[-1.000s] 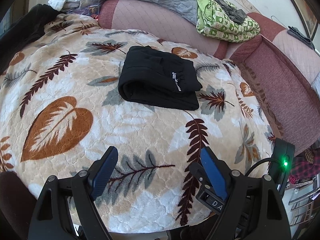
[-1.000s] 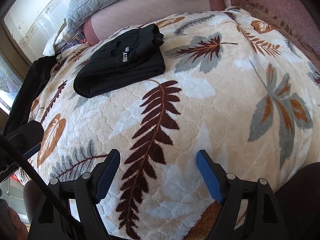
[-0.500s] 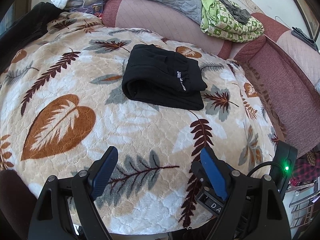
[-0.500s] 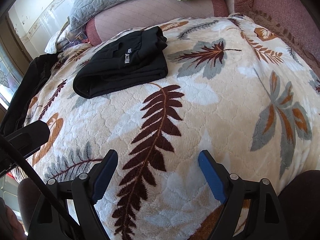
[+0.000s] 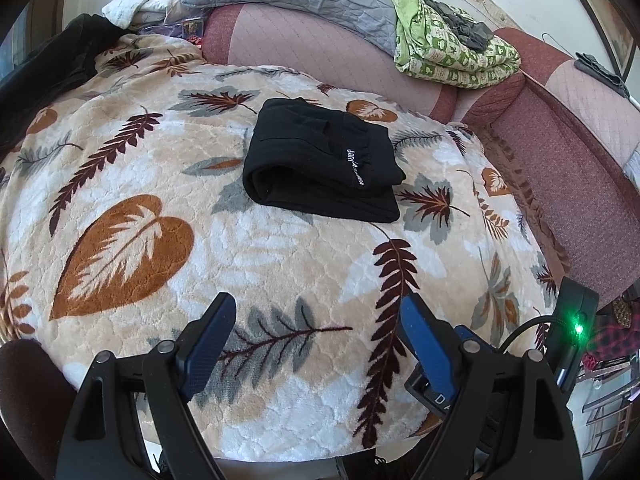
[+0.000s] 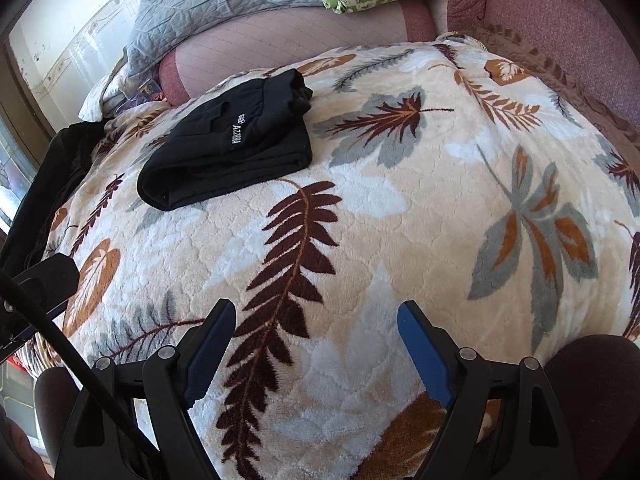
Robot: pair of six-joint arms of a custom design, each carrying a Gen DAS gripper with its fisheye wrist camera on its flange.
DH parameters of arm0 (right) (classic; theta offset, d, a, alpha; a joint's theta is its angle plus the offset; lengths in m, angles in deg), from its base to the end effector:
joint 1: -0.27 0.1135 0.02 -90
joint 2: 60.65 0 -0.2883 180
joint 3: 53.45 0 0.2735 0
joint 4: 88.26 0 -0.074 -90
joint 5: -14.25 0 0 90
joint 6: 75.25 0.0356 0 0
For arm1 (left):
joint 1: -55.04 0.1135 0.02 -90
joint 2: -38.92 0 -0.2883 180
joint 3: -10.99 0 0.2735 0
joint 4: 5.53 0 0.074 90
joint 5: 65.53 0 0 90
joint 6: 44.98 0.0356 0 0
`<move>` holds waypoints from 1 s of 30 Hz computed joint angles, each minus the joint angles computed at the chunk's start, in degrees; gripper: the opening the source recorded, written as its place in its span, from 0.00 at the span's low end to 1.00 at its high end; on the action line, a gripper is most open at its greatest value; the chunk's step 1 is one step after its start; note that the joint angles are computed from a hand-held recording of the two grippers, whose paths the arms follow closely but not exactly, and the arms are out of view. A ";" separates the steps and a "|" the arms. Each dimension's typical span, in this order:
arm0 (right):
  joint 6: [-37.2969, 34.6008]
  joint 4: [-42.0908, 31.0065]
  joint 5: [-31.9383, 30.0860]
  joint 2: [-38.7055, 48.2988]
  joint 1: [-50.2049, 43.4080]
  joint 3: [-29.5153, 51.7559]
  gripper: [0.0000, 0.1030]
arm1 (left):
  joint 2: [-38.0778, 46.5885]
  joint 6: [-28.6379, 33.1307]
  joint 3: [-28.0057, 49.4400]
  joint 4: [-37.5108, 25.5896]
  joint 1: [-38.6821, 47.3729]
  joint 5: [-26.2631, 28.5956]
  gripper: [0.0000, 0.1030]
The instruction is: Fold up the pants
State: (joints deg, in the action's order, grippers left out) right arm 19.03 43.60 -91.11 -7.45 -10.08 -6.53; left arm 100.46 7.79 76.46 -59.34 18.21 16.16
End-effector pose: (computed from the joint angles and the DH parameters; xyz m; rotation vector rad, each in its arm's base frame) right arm 0.1809 -0.0235 0.2263 0.2105 2.4870 0.2934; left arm 0.1839 -0.1313 0.3022 -0.0741 2.4693 -0.3999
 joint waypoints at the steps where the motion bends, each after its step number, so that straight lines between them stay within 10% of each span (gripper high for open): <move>1: -0.04 0.04 0.26 -0.46 0.10 -0.06 0.84 | 0.09 -0.08 0.11 -0.10 -0.30 -0.25 0.81; 30: -0.29 4.14 0.88 -1.16 -5.22 -1.64 0.84 | 5.72 1.93 3.22 -6.86 -4.53 -7.95 0.81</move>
